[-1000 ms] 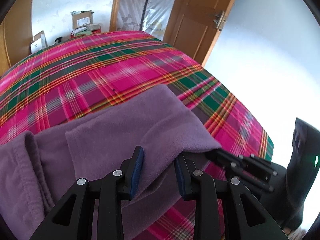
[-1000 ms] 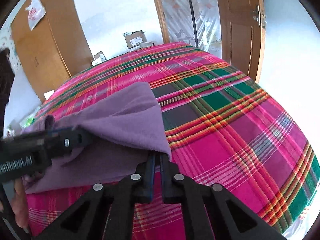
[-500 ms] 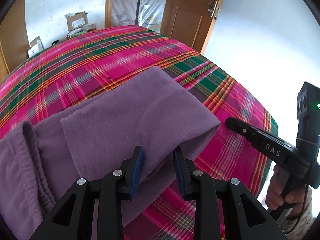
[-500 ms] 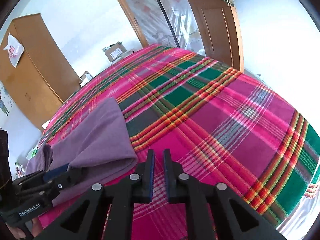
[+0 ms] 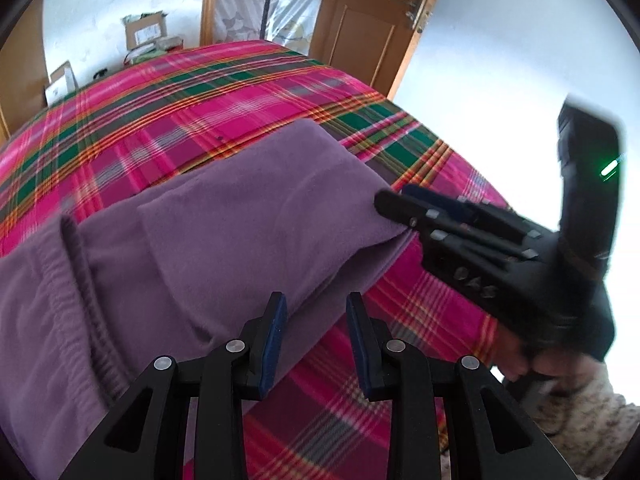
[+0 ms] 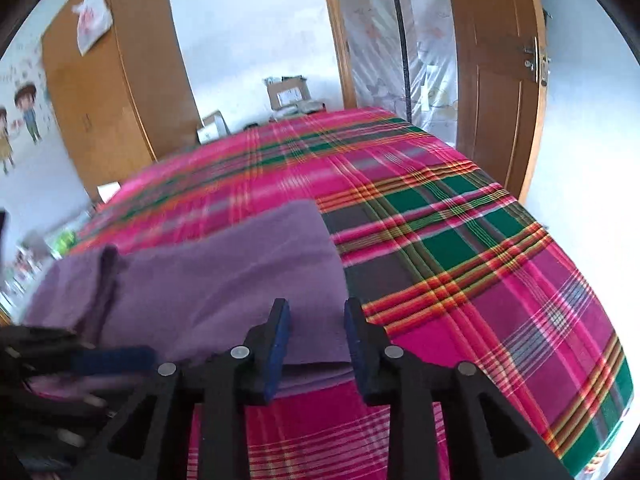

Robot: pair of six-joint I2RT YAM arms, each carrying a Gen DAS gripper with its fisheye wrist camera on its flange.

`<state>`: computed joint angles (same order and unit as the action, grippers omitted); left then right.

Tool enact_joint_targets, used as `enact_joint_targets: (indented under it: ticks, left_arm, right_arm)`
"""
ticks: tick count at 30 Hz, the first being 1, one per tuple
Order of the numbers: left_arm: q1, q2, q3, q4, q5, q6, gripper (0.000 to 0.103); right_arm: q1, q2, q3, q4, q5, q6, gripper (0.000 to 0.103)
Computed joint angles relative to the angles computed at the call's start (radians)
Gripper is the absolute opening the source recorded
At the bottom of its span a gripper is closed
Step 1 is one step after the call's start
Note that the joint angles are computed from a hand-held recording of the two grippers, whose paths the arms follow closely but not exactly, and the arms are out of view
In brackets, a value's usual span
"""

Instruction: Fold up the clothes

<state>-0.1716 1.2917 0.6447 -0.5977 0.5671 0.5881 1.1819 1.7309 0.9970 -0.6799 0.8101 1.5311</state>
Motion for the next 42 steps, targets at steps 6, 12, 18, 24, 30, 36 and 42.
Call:
enact_joint_targets:
  ticks: [6, 12, 18, 24, 30, 36, 42]
  left_arm:
    - [0.173, 0.014, 0.053, -0.096, 0.064, 0.090, 0.032]
    - [0.254, 0.057, 0.086, -0.098, 0.067, 0.088, 0.032]
    - [0.307, 0.085, 0.114, -0.114, 0.090, 0.099, 0.032]
    - [0.333, 0.089, 0.120, -0.133, 0.090, 0.125, 0.032]
    - [0.339, 0.103, 0.119, -0.127, 0.067, 0.124, 0.032]
    - [0.378, 0.104, 0.127, -0.159, 0.096, 0.164, 0.032]
    - [0.437, 0.116, 0.145, -0.211, 0.130, 0.225, 0.032]
  right_arm:
    - [0.018, 0.017, -0.033, -0.022, -0.039, 0.066, 0.039]
    - [0.037, 0.019, 0.004, -0.114, -0.030, 0.113, 0.041]
    - [0.051, 0.054, 0.092, -0.066, 0.044, -0.027, 0.041]
    - [0.000, 0.127, 0.136, 0.089, -0.040, -0.218, 0.041]
    - [0.021, 0.194, 0.204, -0.001, -0.026, -0.158, 0.040]
    - [0.035, 0.240, 0.303, -0.085, -0.014, -0.137, 0.040]
    - [0.040, 0.305, 0.404, -0.097, -0.015, -0.201, 0.040]
